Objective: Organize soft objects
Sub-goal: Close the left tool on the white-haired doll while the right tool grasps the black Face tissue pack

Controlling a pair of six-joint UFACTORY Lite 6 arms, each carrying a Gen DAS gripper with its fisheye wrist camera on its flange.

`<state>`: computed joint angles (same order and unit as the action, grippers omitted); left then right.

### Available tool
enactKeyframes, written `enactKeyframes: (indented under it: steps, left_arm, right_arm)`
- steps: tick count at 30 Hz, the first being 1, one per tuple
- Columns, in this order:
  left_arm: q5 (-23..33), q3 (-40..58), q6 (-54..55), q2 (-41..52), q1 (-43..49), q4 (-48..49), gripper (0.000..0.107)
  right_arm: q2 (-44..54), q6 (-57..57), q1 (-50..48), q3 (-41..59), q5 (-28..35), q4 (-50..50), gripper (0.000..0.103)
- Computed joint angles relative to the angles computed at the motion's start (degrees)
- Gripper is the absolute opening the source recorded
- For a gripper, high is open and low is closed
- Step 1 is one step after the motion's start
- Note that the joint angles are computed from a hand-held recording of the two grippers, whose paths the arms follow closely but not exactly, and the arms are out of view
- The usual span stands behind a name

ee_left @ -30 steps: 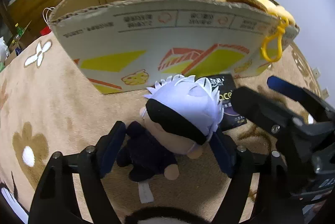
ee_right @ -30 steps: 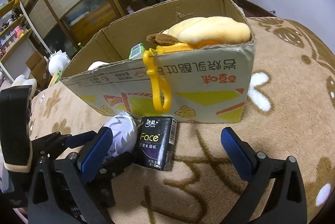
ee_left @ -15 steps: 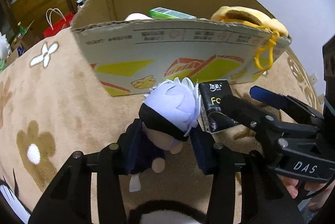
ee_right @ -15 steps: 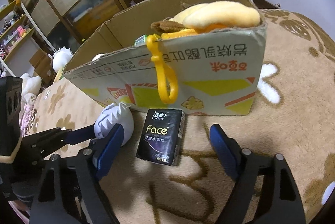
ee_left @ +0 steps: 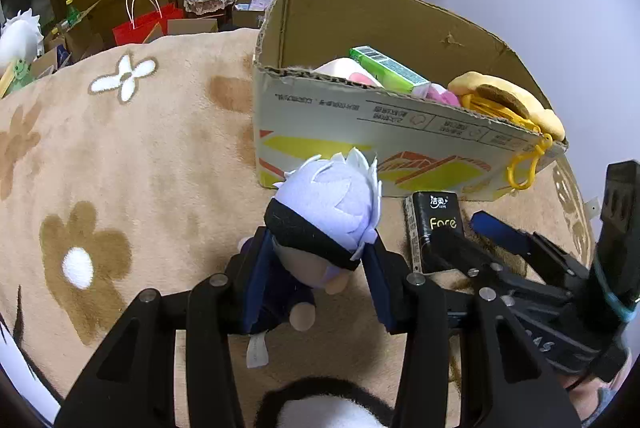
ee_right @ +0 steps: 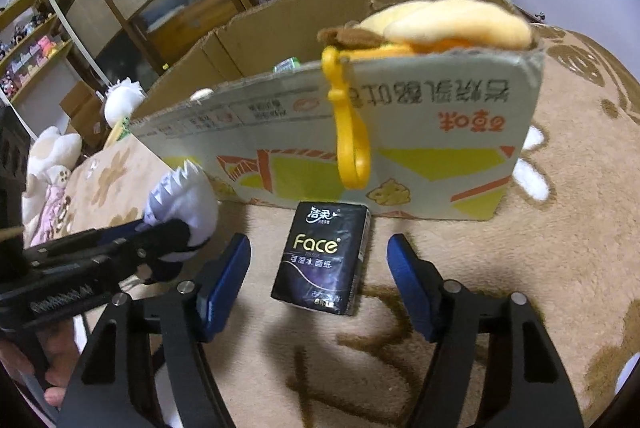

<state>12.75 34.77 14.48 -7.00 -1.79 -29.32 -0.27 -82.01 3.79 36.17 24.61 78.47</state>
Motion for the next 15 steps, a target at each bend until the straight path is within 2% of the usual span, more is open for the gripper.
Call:
enactKeyframes:
  steps: [5,8,10,13,15]
  left_arm:
    - [-0.9,-0.1,1.9,0.8,-0.1,-2.1,0.044]
    - [-1.6,-1.3,-2.2,-0.4,-1.7,0.6,0.044]
    - [-1.9,-2.0,-3.6,-1.0,-2.1,1.7,0.044]
    - [-2.4,-2.2,-6.2,-1.1,-2.8,4.0,0.044]
    - [-2.3,-2.3,-7.5,-1.4,-3.2,5.0,0.044]
  right_arm:
    - [3.1,-4.8,3.5,0.5,-4.2,4.5,0.075]
    - [4.5,-8.1,6.5,0.7,-8.2,8.3,0.073]
    - [4.5,-10.6,8.3,0.4,-11.2,10.8,0.064]
    - [4.4,-13.0,9.6,0.1,-13.3,13.4,0.057]
    - [3.7,-12.1,9.4,-0.3,-13.2,12.9,0.056]
